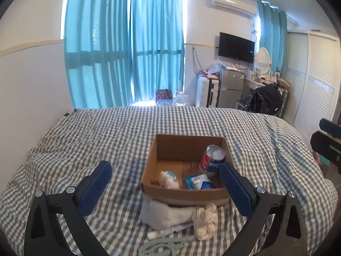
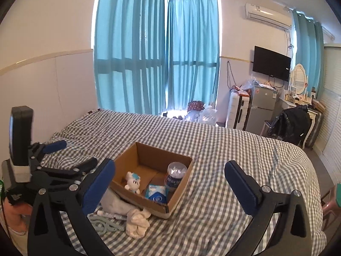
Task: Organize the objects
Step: 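Lift both grippers away from the box, then grasp the mint-green hanger with the left gripper while the right grasps the cream lace cloth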
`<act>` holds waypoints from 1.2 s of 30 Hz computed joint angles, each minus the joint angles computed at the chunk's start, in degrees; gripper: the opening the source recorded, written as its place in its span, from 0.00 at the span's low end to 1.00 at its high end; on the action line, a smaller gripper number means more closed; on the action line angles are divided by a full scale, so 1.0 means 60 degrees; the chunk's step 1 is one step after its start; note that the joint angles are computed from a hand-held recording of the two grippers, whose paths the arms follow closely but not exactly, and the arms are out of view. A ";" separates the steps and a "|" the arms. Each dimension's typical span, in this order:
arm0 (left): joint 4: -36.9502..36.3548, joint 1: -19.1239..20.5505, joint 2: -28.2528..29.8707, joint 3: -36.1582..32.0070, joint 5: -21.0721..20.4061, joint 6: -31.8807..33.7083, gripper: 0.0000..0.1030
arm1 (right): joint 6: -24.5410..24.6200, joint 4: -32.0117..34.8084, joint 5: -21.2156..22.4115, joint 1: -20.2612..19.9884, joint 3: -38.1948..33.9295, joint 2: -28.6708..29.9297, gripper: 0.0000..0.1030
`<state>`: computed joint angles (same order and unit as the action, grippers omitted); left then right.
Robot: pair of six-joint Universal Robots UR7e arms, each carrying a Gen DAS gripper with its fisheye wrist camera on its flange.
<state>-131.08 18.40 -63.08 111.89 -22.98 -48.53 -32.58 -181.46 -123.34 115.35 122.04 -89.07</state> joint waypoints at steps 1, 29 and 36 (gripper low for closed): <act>0.0373 -0.0117 -0.0149 0.0162 0.0050 -0.0486 1.00 | 0.0032 0.0001 -0.0017 0.0011 0.0117 -0.0089 1.00; 0.0086 0.1365 0.1344 0.2102 -0.2469 -0.1808 1.00 | 0.0195 -0.0658 0.1067 -0.2886 0.1357 0.2521 0.96; -0.0750 0.1706 0.1405 0.2117 -0.2734 -0.1522 1.00 | 0.0330 0.0085 0.1056 -0.3006 0.0778 0.3383 0.65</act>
